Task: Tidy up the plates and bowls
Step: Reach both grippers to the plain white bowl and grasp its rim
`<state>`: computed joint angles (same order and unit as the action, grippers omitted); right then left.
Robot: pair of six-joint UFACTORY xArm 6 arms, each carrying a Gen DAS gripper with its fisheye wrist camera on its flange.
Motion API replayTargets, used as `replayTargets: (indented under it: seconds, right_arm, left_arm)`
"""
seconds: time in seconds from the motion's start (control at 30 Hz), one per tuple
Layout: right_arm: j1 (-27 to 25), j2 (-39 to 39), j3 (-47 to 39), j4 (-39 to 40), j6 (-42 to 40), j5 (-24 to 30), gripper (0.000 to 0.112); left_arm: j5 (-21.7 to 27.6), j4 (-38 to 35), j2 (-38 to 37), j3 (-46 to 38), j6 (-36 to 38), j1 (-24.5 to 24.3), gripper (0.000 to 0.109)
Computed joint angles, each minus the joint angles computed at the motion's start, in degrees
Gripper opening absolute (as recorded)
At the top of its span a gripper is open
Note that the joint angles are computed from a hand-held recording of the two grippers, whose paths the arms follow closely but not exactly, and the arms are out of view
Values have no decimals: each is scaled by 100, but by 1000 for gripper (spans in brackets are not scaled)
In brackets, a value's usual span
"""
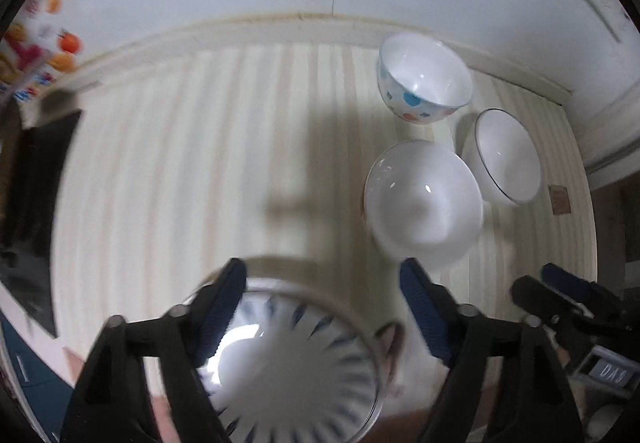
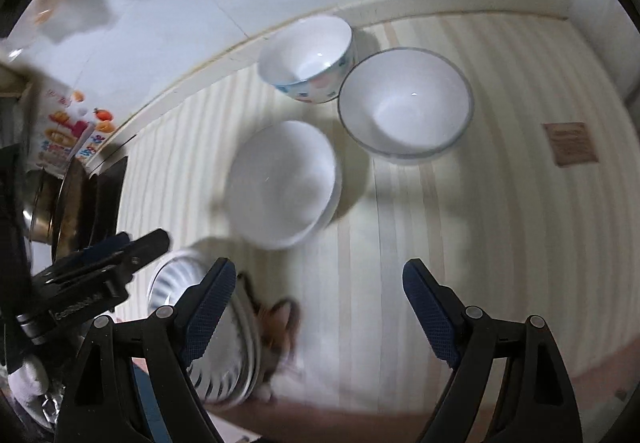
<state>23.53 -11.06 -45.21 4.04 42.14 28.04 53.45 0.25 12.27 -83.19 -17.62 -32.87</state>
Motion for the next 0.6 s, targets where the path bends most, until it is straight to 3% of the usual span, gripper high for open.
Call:
replayTargets:
  seconds: [0.27,0.33,0.4,0.5,0.6]
  right_arm:
    - [-424,1443,-889,1341,-1501,-157,62]
    - [-449,1712,-1109,1497,-1671,-111,50]
    - [-458,1936,-1285,1734,-1847,-69,27]
    - [-448,2167,-1475,1595,-1753,-16,18]
    - [-415,2148,-1470,1502,-1620,16,17]
  left_arm:
    - [497,-555,1431,-1470,325,34,44]
    - [589,-693,1642,-1703,411,54,33]
    - [616,-827,1793,-1852,546,55,28]
    - [677,-927,1887,-1960,681,41,24]
    - [713,-786,1833,-1947,692,-17,24]
